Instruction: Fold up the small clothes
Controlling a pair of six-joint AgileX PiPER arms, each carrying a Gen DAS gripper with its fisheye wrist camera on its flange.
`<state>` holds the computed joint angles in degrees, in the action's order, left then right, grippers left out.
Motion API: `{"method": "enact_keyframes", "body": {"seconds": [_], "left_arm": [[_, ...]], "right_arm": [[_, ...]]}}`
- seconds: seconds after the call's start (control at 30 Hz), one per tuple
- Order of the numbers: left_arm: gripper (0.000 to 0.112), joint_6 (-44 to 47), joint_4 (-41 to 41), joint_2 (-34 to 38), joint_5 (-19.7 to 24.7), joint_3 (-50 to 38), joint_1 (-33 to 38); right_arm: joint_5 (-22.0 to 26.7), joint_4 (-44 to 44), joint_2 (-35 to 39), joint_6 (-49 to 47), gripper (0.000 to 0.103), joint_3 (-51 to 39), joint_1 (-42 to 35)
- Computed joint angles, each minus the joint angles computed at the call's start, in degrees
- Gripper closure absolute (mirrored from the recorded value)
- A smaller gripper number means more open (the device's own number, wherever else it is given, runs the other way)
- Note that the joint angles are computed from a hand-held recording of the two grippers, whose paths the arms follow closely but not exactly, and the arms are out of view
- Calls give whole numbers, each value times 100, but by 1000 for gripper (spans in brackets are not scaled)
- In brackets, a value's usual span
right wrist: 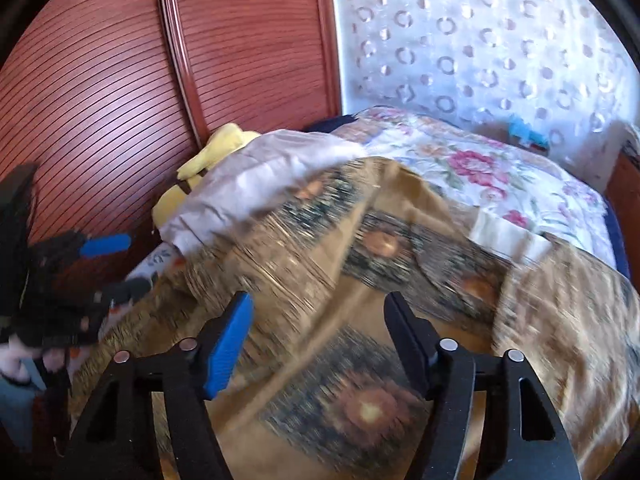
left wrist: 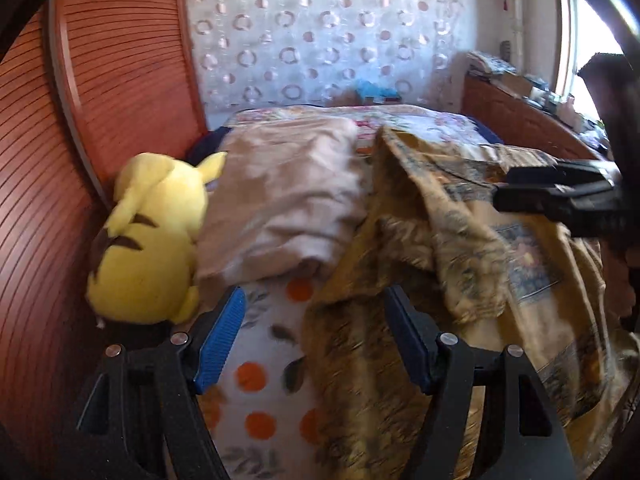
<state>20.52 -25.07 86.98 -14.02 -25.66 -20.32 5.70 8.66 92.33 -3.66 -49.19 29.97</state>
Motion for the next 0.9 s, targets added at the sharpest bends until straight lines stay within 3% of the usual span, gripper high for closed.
{"method": "enact_keyframes", "body": {"seconds": [0.07, 0.17, 0.23, 0.3, 0.37, 0.43, 0.47, 0.53, 0.67, 0.77, 0.9], "left_arm": [[40, -717, 715, -82, -90, 208, 137], [40, -1173, 1183, -106, -222, 376, 207], [40, -1329, 1344, -124, -271, 439, 187], [40, -1411, 1406, -139, -285, 453, 140], [40, -1534, 1490, -166, -317, 474, 70], [40, -1800, 1794, -154, -323, 453, 75], [40, -1805, 1810, -145, -318, 439, 44], [40, -1570, 1544, -115, -293, 379, -35], [40, -1403, 1364, -138, -254, 308, -160], [40, -1642, 1586, -163, -196, 208, -172], [40, -1183, 1028, 0, -58, -172, -295]], "right_arm": [[178, -365, 381, 464, 34, -469, 116], [443, -244, 858, 447, 34, -1088, 198], [672, -800, 1160, 995, 37, -1499, 287], [993, -1706, 1416, 1813, 47, -1875, 386], [1399, -2496, 1624, 2551, 70, -2236, 463], [1636, -2395, 1765, 2385, 88, -2460, 395], [1683, -2179, 1774, 2088, 91, -2487, 310], [1706, -2188, 1686, 1946, 94, -2425, 178], [1359, -1366, 1137, 1107, 94, -1844, -248], [1197, -2096, 916, 1682, 94, -1436, -406], [1420, -3835, 1275, 3345, 94, -1419, -411]]}}
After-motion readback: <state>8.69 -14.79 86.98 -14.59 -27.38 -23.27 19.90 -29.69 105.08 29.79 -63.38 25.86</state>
